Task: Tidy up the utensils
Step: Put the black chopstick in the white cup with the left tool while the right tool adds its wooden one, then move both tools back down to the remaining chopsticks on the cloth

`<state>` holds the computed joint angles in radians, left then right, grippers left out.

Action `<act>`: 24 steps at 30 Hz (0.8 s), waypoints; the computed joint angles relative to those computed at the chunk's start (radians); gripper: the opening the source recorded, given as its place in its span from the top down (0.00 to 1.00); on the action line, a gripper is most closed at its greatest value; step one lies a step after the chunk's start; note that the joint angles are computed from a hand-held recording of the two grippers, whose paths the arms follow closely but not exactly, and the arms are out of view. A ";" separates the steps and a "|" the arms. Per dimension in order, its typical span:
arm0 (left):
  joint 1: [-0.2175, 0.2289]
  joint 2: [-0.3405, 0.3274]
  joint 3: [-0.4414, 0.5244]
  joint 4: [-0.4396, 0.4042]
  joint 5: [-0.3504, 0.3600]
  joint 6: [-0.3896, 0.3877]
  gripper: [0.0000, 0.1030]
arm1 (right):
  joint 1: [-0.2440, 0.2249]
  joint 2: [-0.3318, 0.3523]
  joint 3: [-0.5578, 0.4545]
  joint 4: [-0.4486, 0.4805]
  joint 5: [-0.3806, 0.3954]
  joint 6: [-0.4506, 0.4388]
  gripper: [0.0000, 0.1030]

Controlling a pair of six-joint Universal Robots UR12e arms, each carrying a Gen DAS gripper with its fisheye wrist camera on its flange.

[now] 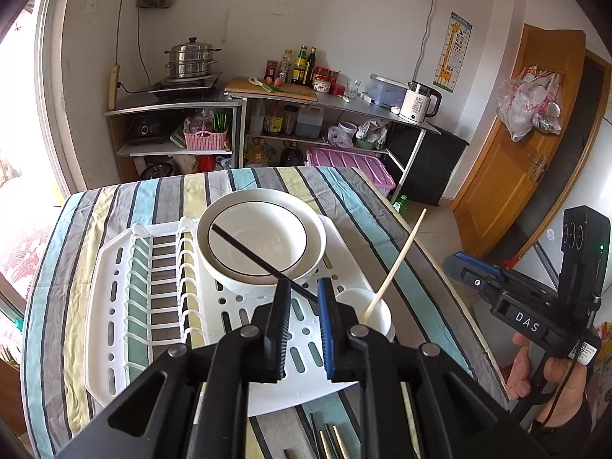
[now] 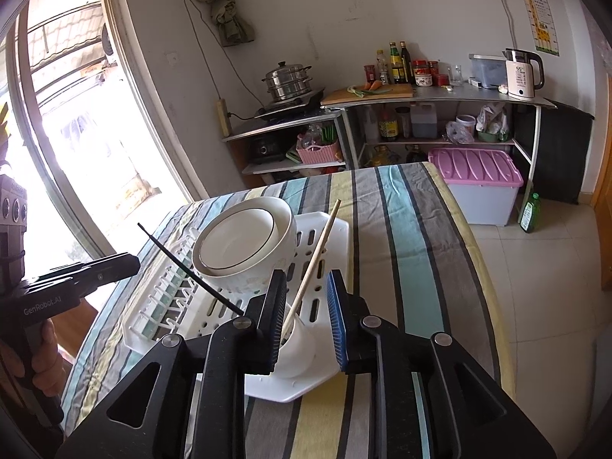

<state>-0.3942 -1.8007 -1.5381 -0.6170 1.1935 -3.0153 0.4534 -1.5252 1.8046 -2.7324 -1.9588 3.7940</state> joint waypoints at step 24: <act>0.065 0.283 -0.456 0.340 0.008 -0.003 0.85 | 0.257 -0.036 0.091 -0.061 -0.213 0.023 0.78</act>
